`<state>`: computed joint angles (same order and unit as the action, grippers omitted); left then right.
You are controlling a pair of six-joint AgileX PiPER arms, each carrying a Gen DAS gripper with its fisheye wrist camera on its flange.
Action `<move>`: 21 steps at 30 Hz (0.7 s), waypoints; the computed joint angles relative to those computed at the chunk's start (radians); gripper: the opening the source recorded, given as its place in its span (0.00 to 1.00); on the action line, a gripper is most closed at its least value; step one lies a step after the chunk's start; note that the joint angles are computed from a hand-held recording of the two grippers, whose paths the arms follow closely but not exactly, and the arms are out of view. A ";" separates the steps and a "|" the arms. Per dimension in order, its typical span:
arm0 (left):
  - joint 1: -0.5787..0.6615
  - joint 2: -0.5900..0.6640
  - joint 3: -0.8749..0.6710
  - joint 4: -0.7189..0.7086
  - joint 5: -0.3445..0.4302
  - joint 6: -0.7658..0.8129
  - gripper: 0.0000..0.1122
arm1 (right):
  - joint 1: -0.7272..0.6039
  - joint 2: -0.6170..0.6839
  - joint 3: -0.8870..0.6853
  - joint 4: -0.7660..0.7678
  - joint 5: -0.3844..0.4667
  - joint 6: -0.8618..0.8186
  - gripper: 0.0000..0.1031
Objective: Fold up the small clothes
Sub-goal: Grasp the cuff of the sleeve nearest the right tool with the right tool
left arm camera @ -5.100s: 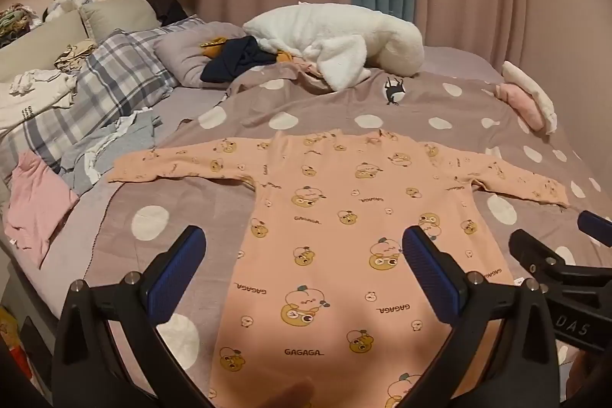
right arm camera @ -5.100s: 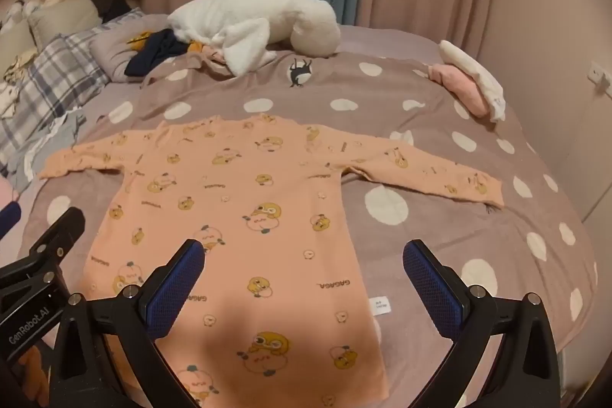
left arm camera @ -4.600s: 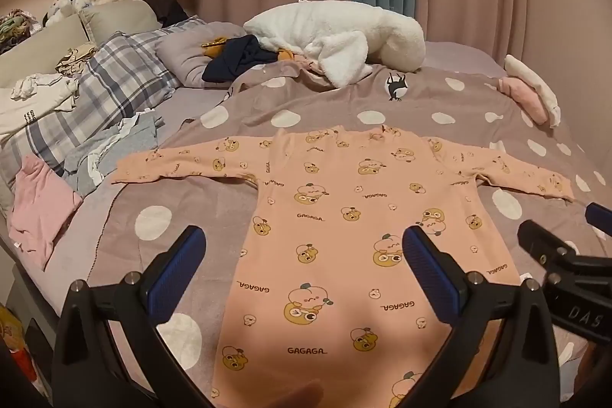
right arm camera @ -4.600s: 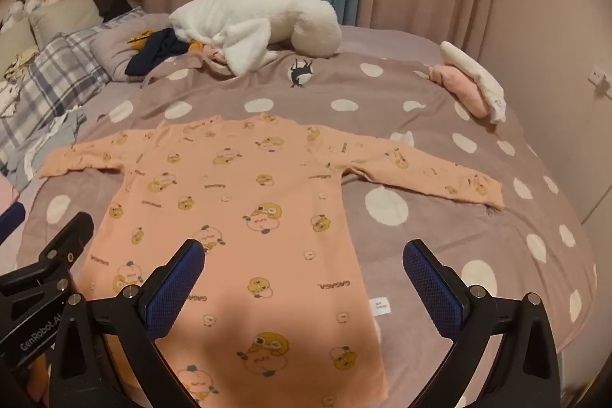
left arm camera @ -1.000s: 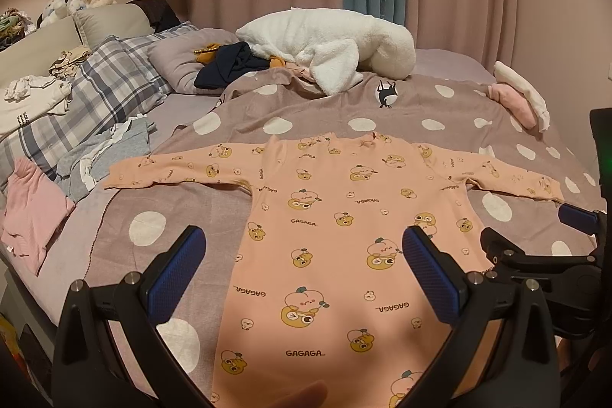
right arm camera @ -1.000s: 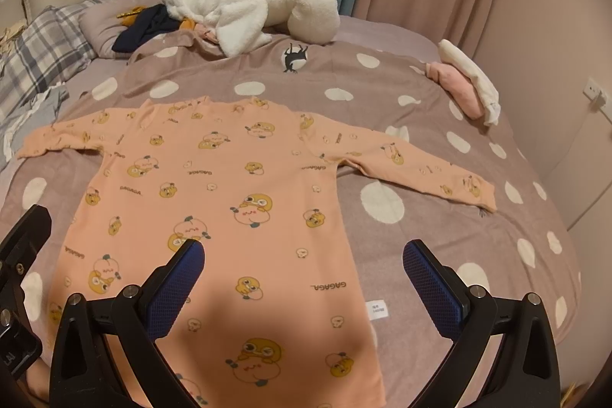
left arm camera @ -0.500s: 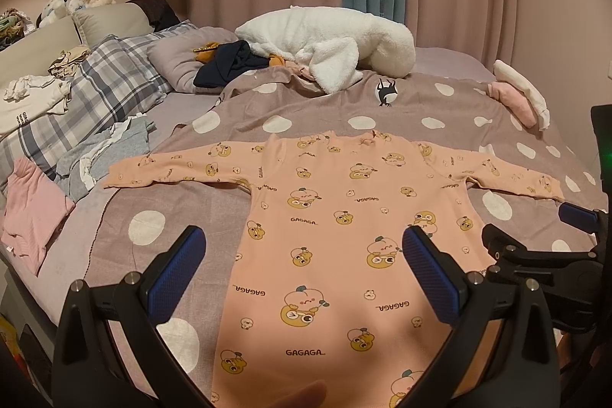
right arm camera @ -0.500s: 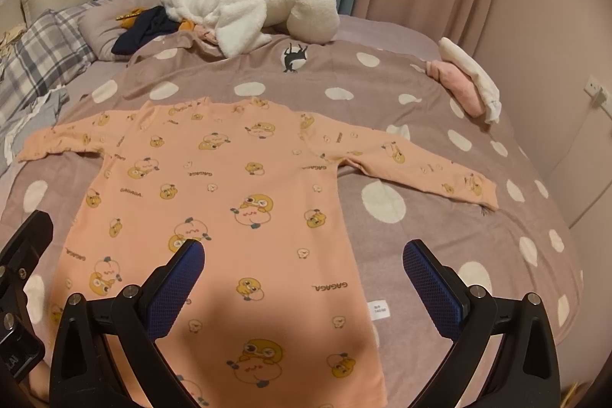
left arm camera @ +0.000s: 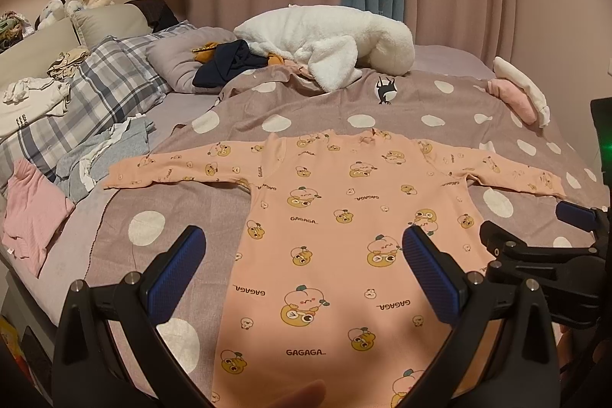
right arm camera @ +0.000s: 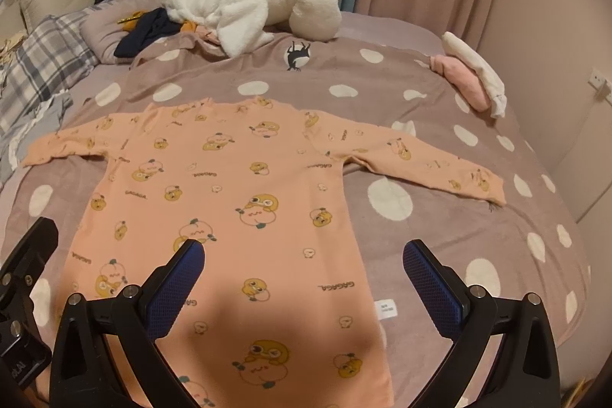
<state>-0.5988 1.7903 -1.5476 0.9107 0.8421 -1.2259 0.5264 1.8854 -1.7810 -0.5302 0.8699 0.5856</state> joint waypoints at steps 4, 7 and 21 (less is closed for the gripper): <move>0.008 0.003 0.001 -0.007 0.006 0.011 0.92 | -0.061 -0.002 0.002 0.132 -0.063 -0.140 1.00; 0.018 0.013 -0.011 -0.006 0.010 -0.002 0.92 | -0.170 -0.048 0.092 0.301 -0.248 -0.271 1.00; 0.033 0.200 -0.249 -0.148 -0.021 0.085 0.91 | -0.959 0.376 -0.374 1.360 -0.036 -0.760 1.00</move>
<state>-0.5660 1.9904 -1.7964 0.7623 0.8211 -1.1409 -0.4324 2.2611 -2.1552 0.8294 0.8337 -0.1741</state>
